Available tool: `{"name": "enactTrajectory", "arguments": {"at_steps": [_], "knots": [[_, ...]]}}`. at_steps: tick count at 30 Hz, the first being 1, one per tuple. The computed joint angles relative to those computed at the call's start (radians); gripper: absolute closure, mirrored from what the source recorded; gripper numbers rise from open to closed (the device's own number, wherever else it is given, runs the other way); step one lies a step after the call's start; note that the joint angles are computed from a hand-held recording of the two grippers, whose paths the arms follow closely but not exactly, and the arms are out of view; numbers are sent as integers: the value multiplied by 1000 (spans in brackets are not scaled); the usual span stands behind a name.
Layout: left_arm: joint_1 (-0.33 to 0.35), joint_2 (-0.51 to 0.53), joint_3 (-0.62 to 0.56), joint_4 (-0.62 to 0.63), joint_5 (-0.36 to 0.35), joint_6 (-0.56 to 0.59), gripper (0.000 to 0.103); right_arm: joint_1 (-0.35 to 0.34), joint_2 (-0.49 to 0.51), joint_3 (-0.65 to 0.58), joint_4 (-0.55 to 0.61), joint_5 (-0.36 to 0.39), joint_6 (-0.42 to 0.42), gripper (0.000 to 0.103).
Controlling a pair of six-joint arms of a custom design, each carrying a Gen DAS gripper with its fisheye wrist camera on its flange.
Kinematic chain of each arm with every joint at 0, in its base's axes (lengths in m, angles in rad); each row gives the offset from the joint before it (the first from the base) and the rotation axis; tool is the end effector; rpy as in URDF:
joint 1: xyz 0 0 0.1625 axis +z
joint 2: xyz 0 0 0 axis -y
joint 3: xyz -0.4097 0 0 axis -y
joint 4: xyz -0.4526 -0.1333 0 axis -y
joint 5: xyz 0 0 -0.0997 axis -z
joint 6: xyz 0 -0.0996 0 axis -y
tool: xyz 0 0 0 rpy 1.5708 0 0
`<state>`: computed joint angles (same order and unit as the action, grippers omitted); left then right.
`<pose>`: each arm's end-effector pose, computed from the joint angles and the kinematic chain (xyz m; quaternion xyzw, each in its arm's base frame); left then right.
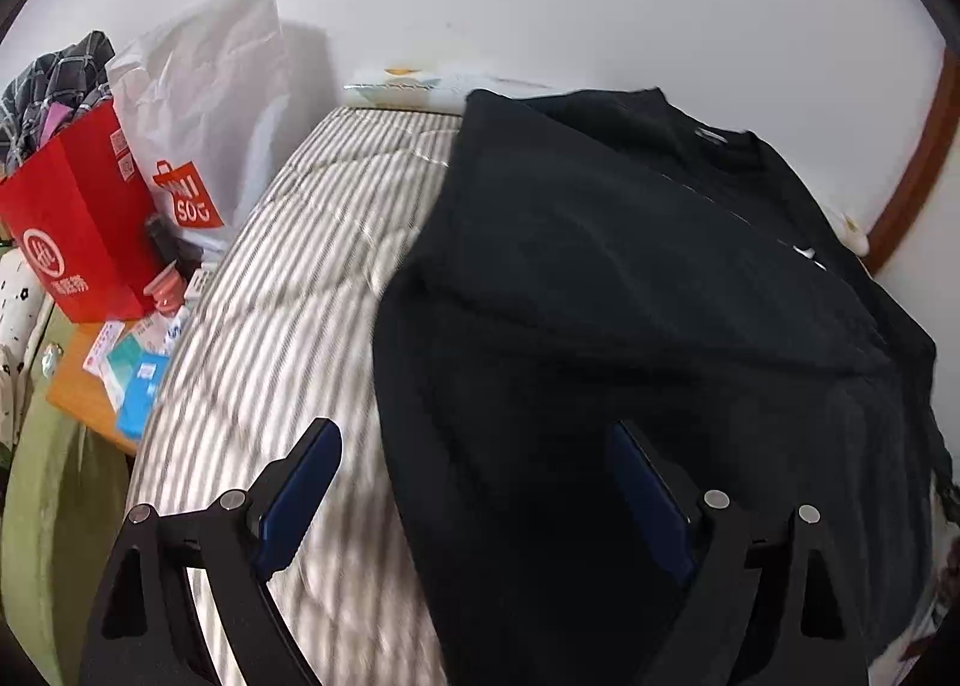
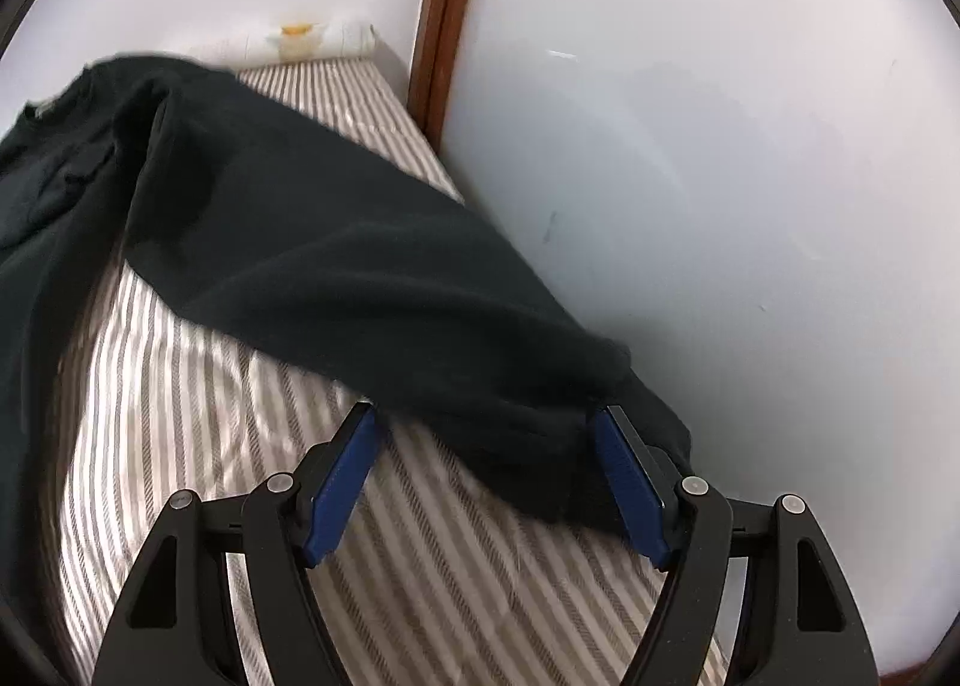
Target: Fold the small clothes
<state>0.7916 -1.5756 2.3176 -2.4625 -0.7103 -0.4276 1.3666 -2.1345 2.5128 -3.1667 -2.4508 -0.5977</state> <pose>-0.1606 -0.4597 0.2170 0.1278 0.8978 -0.2920 0.3039 -0.0046 -0.3010 0.4132 -0.0938 -0.7755 0.3400 0.5236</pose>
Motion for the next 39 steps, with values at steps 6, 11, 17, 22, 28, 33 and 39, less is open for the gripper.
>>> {"name": "enactTrajectory", "arguments": {"at_steps": [6,11,17,22,28,33,39], "knots": [[-71,-96,65,154,36,-104,15,-47,-19,-18,50,92,40,74],[-58,-154,80,202,32,-146,15,69,98,-58,-166,-14,-43,93],[-33,-167,101,148,41,-72,15,397,229,-165,-330,-137,-94,93],[1,-191,127,73,-19,-32,15,609,445,-297,-400,-207,-132,93],[14,-210,157,4,-43,14,15,727,687,-441,-285,-159,-11,93],[19,-197,175,-63,-56,70,14,748,887,-544,-288,-87,-15,92],[18,-185,181,-95,-46,87,14,715,1110,-657,-208,-39,20,92]]}}
